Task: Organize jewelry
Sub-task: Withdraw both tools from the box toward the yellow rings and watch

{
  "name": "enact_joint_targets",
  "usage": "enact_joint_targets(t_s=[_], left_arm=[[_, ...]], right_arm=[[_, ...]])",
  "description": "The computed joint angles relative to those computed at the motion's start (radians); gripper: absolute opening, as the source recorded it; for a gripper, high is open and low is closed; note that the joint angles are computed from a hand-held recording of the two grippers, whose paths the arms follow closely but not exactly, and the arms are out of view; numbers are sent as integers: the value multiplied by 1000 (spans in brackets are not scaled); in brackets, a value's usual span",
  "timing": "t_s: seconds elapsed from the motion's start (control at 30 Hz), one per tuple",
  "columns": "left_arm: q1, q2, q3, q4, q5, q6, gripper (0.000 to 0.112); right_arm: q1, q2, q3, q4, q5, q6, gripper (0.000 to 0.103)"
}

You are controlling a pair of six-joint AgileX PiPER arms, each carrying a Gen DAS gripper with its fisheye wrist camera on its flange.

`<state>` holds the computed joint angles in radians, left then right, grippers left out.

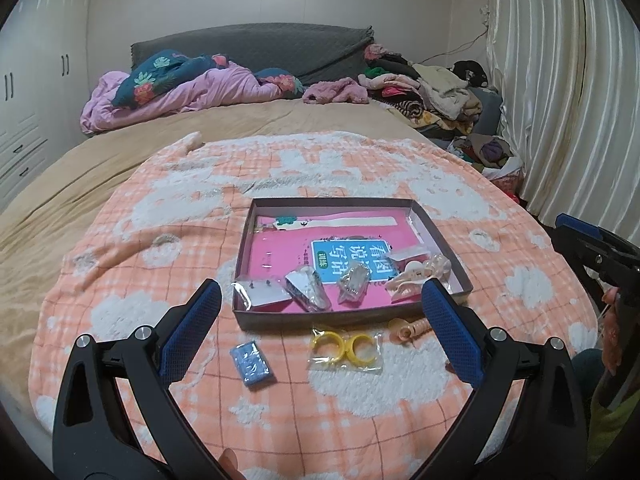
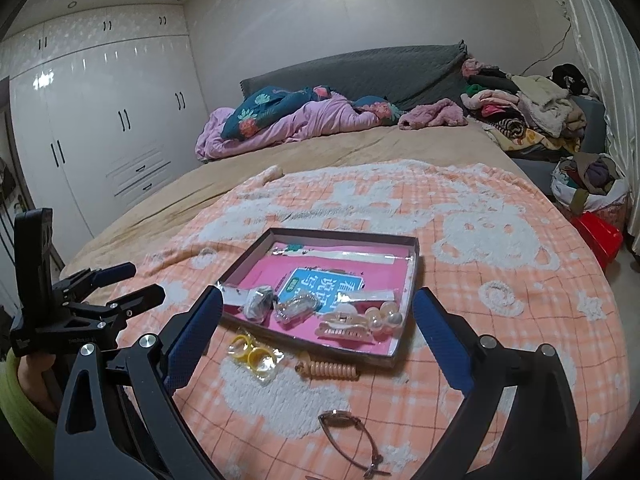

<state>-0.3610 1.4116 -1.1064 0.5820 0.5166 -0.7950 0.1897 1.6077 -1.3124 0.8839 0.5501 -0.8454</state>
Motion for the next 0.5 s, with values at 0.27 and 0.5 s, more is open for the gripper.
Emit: enact_joint_targets(t_s=[0.27,0.5], left_arm=[[-7,-11,39,-1,2,2,93],[4,4,52,-38,-13,28,93]], right_arm=[[12,-1,34,-44,-2,11,96],[7,2,65,-60,-7,15,96]])
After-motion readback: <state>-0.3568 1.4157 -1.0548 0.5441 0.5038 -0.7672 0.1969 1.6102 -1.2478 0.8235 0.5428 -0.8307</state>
